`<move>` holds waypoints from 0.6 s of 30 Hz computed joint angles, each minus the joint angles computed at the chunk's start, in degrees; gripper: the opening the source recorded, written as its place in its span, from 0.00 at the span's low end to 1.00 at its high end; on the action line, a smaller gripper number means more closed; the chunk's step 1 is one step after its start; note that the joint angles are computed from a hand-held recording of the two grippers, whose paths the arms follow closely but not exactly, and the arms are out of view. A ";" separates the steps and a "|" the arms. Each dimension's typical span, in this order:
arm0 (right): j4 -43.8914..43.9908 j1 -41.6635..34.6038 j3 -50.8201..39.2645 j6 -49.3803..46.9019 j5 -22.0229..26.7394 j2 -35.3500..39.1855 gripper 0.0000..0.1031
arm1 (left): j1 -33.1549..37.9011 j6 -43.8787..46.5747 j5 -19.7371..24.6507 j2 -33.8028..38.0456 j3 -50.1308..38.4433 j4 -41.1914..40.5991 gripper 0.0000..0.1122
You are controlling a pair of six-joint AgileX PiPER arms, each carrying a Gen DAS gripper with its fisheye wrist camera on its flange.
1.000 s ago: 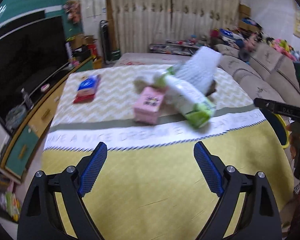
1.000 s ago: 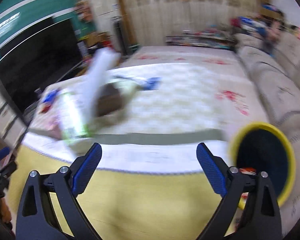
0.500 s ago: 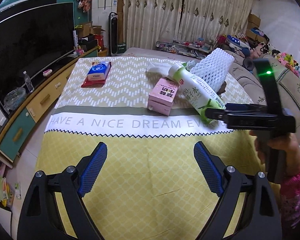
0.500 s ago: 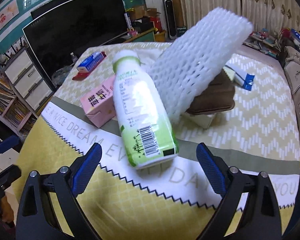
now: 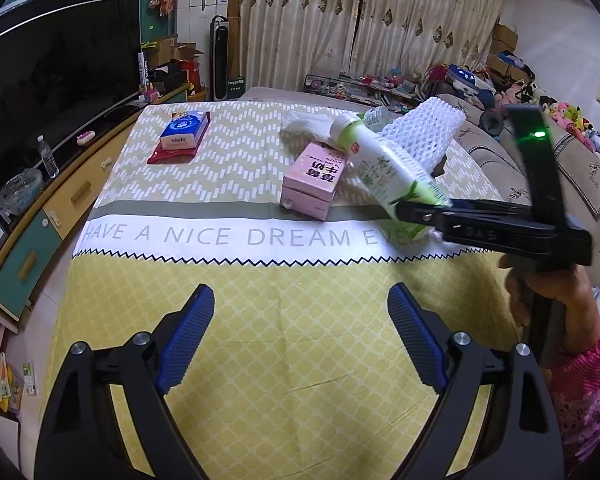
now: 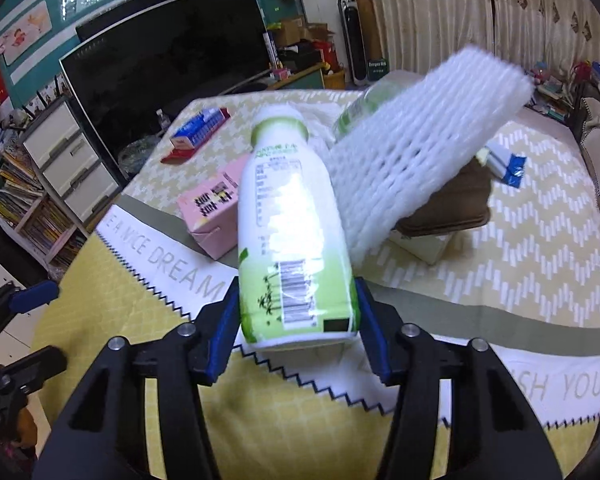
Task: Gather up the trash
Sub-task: 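Move the right gripper to the table and grasp the green-labelled milk bottle, then carry the milk bottle over the bin and open the right gripper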
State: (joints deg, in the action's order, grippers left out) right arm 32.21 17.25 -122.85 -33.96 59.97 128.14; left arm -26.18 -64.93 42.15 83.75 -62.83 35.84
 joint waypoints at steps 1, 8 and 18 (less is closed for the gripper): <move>0.74 -0.31 1.37 -0.62 -0.56 -1.04 0.50 | 0.15 0.26 -0.15 0.23 -0.12 -0.50 0.78; 6.15 -3.42 14.35 -6.98 -6.13 -11.81 0.49 | -0.17 0.52 -0.66 0.66 -0.26 -0.72 0.78; 12.19 -7.45 21.27 -12.46 -6.37 -19.40 0.48 | -2.50 0.01 0.74 1.32 -1.55 0.35 0.78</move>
